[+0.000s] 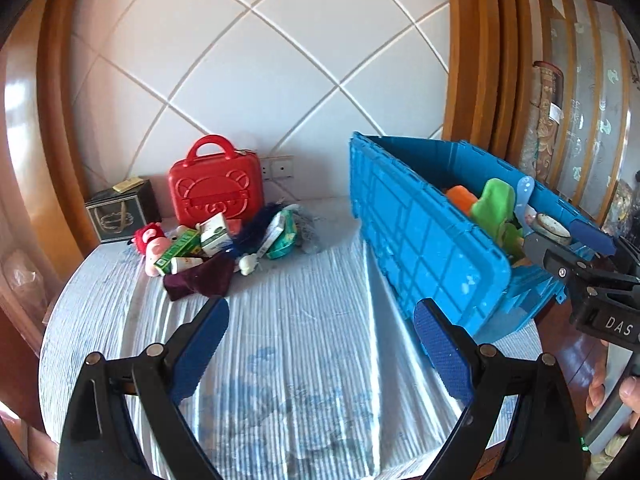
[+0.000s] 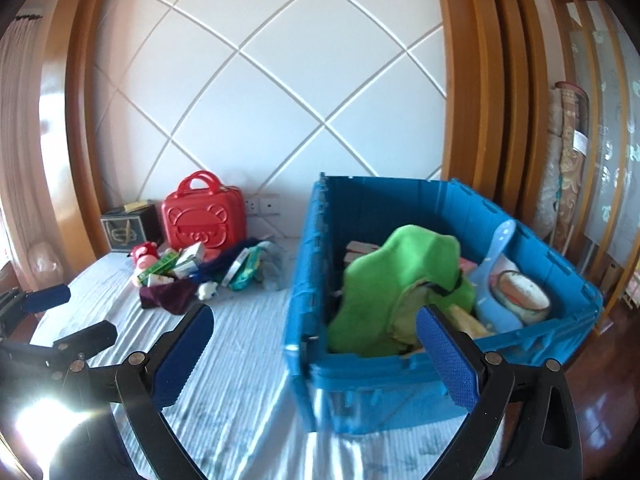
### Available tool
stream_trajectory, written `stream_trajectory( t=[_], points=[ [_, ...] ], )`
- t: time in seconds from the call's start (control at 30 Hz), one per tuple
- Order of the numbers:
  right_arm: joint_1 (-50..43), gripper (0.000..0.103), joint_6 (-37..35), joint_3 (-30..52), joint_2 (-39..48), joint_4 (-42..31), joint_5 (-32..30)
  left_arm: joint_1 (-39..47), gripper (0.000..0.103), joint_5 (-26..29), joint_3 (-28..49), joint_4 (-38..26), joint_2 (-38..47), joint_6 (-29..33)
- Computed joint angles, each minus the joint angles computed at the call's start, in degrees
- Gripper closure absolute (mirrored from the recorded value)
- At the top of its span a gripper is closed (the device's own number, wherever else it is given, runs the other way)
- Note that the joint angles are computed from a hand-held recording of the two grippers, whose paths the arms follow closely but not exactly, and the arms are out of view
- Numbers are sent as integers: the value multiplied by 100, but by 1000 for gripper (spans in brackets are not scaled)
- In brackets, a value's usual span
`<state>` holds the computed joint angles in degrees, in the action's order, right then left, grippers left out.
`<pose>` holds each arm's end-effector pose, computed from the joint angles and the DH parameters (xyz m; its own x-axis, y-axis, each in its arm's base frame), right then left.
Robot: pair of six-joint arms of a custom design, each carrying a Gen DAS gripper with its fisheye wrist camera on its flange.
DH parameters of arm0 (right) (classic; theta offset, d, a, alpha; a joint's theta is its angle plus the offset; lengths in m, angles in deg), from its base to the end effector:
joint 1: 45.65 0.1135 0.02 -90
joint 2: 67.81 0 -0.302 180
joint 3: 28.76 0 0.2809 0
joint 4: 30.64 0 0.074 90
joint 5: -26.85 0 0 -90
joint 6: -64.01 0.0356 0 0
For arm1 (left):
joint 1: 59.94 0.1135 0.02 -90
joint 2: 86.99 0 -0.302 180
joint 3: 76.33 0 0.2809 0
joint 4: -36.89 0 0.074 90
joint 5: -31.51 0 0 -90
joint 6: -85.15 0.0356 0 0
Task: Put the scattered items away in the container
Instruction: 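Withdraw both tools from the bin back toward the table pile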
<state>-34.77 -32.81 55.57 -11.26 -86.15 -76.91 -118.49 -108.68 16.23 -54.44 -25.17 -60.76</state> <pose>0.1930 0.0457 0.4459 -0.4074 -0.1958 -0.8920 -0.4416 0.8972 0.0048 0.1101 -0.1276 0.4390 -0.5441 -0.1266 -0.8294 -0.1806 0.9831 -0.0316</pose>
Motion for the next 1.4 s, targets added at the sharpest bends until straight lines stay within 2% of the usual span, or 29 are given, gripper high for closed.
stream_trajectory(
  t=[0.1, 0.2, 0.27, 0.37, 0.53, 0.6, 0.73, 0.9, 1.17, 1.4],
  points=[
    [1218, 0, 405, -73, -18, 85, 876, 97, 8, -154, -245, -440, -586, -293],
    [2080, 0, 649, -22, 191, 143, 1452, 487, 8, -47, -429, -531, -1030, -194],
    [2471, 0, 740, 33, 399, 247, 1692, 1118, 8, 309, -682, -175, -1371, 302],
    [2810, 0, 765, 93, 737, 444, 1817, 2424, 8, 1204, -1106, 549, -1732, 1300],
    [2799, 0, 672, 233, 1499, 886, 1482, 4398, 8, 2335, -1561, 1398, -1780, 2562],
    [2706, 0, 679, 382, 1891, 1019, 1305, 5112, 8, 2677, -1660, 1713, -1667, 2992],
    [2534, 0, 595, 743, 2678, 1255, 950, 6269, 8, 3177, -1871, 2236, -1354, 3441],
    [2494, 0, 591, 1413, 3642, 1114, 726, 7279, 8, 3714, -2097, 2622, -881, 3860],
    [2824, 0, 780, 2505, 4779, 770, 969, 8714, 8, 4775, -2028, 3440, 235, 4900],
    [3051, 0, 1205, 3952, 6008, 174, 1404, 9329, 8, 5444, -1572, 3973, 1562, 5501]
  ],
)
